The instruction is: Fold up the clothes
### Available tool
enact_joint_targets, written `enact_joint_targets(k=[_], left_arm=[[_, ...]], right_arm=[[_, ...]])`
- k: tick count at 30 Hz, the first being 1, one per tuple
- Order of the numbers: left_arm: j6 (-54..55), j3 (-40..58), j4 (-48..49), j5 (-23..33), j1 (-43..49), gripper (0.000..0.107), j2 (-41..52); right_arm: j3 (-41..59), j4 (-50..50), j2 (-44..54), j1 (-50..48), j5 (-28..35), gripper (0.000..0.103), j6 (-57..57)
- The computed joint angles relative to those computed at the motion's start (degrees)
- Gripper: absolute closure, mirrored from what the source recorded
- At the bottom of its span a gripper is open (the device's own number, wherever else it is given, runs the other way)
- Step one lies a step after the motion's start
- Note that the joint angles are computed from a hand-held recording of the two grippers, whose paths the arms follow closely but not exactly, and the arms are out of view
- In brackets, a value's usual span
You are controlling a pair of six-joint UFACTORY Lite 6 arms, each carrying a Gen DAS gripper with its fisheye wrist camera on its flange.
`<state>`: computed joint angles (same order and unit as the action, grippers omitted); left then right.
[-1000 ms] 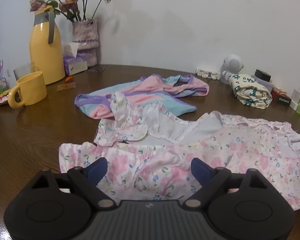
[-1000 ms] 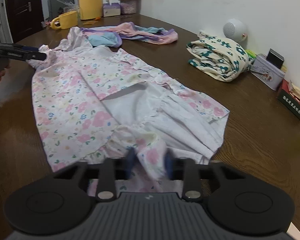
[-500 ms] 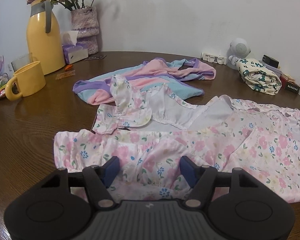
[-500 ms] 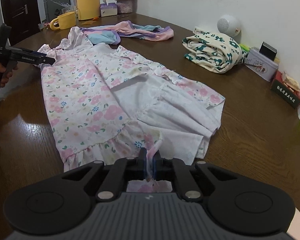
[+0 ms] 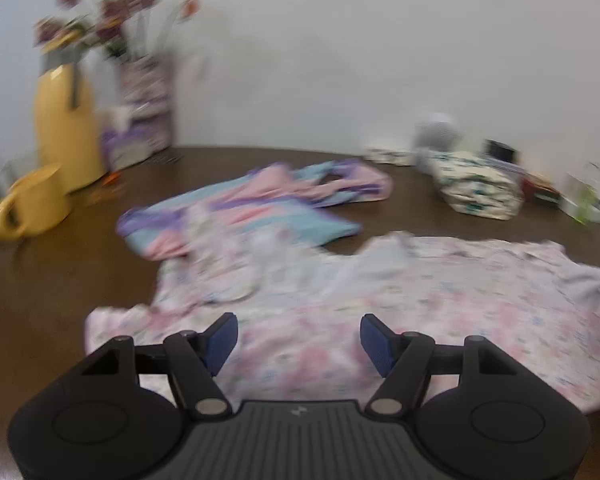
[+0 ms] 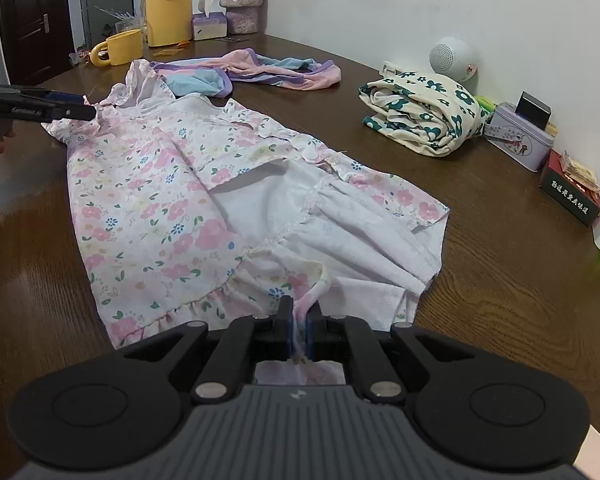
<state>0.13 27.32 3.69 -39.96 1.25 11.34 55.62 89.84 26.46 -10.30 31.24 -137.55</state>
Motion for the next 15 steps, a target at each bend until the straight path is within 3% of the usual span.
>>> enact_joint_targets(k=[1, 2, 3, 6, 7, 9, 12, 15], left_arm=[[2.1, -0.2, -1.3, 0.3, -1.6, 0.04, -0.2], [4.1, -0.2, -2.6, 0.5, -3.0, 0.042, -0.1], [5.4, -0.1, -3.8, 0.6, -4.2, 0.042, 0.3], [7.2, -0.1, -5.8, 0.0, -6.4, 0.042, 1.4], [7.1, -0.1, -6.0, -0.2, -6.6, 0.041, 1.6], [6.1, -0.5, -5.5, -0.9, -6.7, 0.026, 1.8], [3.0, -2.6, -2.9, -2.8, -6.0, 0.01, 0.2], [-0.1, -4.6, -0.3, -2.8, -5.3, 0.006, -2.3]], right_arm=[[-0.6, 1.3, -0.6, -0.3, 0.1, 0.093, -0.7], [-1.3, 2.6, -1.3, -0.9, 0.5, 0.082, -1.4], [-2.2, 3.8, -2.3, -1.6, 1.2, 0.062, -1.9], [-5.9, 6.3, -6.8, -5.0, 5.6, 0.025, -2.5], [-7.2, 6.9, -8.4, -6.0, 7.4, 0.02, -2.4], [-10.4, 8.6, -11.5, -7.5, 11.0, 0.0, -2.2], [-15.9, 13.4, -16.0, -7.9, 15.5, 0.0, -0.6], [-20.9, 21.0, -19.3, -4.5, 13.8, 0.0, 4.2]])
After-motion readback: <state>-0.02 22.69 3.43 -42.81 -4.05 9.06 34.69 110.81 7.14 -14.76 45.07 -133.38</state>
